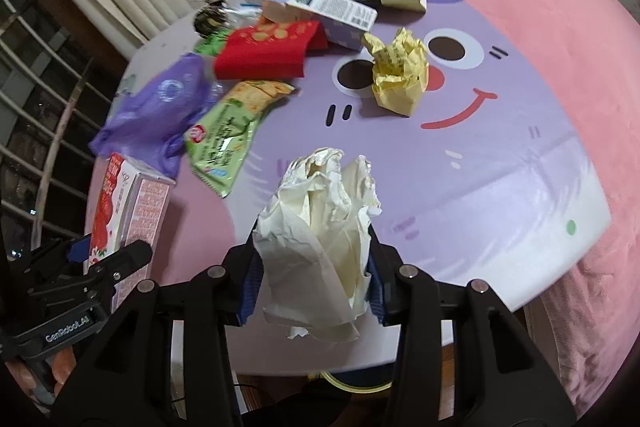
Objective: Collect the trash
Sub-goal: 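Carry the carton and tissue down over the blue bin with both grippers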
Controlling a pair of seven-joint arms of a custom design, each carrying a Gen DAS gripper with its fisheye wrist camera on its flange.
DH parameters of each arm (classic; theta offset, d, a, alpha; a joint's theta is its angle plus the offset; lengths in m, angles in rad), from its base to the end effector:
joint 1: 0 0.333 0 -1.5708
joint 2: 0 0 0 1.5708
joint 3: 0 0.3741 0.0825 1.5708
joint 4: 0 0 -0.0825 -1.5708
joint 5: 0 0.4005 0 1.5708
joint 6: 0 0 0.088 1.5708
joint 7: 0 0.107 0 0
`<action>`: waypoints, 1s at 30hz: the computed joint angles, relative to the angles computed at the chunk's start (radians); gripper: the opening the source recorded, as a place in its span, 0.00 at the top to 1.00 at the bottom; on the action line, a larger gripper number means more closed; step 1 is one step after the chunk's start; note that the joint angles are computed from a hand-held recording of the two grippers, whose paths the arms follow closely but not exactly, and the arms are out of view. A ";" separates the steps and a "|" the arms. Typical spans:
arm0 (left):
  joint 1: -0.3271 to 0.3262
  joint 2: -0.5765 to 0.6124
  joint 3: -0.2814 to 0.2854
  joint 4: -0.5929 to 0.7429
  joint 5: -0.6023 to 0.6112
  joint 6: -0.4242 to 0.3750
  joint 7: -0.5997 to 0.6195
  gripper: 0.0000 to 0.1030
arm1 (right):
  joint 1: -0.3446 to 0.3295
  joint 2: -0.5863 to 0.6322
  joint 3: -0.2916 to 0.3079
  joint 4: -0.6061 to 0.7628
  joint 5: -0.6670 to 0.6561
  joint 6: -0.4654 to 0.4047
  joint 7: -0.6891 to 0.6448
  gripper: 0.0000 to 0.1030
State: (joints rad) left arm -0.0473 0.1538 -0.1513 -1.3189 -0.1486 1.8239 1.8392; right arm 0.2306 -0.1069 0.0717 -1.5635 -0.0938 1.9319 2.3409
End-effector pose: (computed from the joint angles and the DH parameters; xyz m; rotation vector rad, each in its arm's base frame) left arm 0.6350 -0.1293 0.7434 -1.5693 2.4996 -0.5467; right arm 0.5336 0.1630 0.7867 -1.4254 2.2828 -0.2958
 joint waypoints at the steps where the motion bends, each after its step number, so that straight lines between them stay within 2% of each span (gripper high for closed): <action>1: 0.007 -0.021 0.004 -0.015 -0.008 -0.001 0.001 0.43 | 0.001 -0.012 -0.001 -0.004 0.007 0.004 -0.009 0.67; 7: 0.002 -0.162 0.010 -0.139 -0.021 0.022 -0.058 0.43 | 0.008 -0.095 0.004 -0.033 0.042 0.005 -0.085 0.69; 11: -0.019 -0.271 0.006 -0.263 -0.020 0.080 -0.103 0.43 | 0.011 -0.162 -0.005 -0.082 0.102 0.011 -0.154 0.70; 12: -0.026 -0.308 0.003 -0.306 -0.019 0.099 -0.122 0.43 | 0.012 -0.182 -0.009 -0.110 0.118 0.038 -0.181 0.70; 21: -0.078 -0.529 -0.028 -0.619 0.028 0.191 -0.295 0.43 | 0.021 -0.349 -0.027 -0.348 0.244 0.036 -0.326 0.70; 30: -0.123 -0.605 -0.038 -0.871 0.048 0.205 -0.391 0.43 | 0.039 -0.452 -0.018 -0.633 0.313 0.071 -0.408 0.70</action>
State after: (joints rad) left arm -0.1705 -0.4511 -0.1890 -2.1898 -0.1011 2.0286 1.4483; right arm 0.2696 -0.5593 0.0532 -2.1968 0.2188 2.0028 1.9330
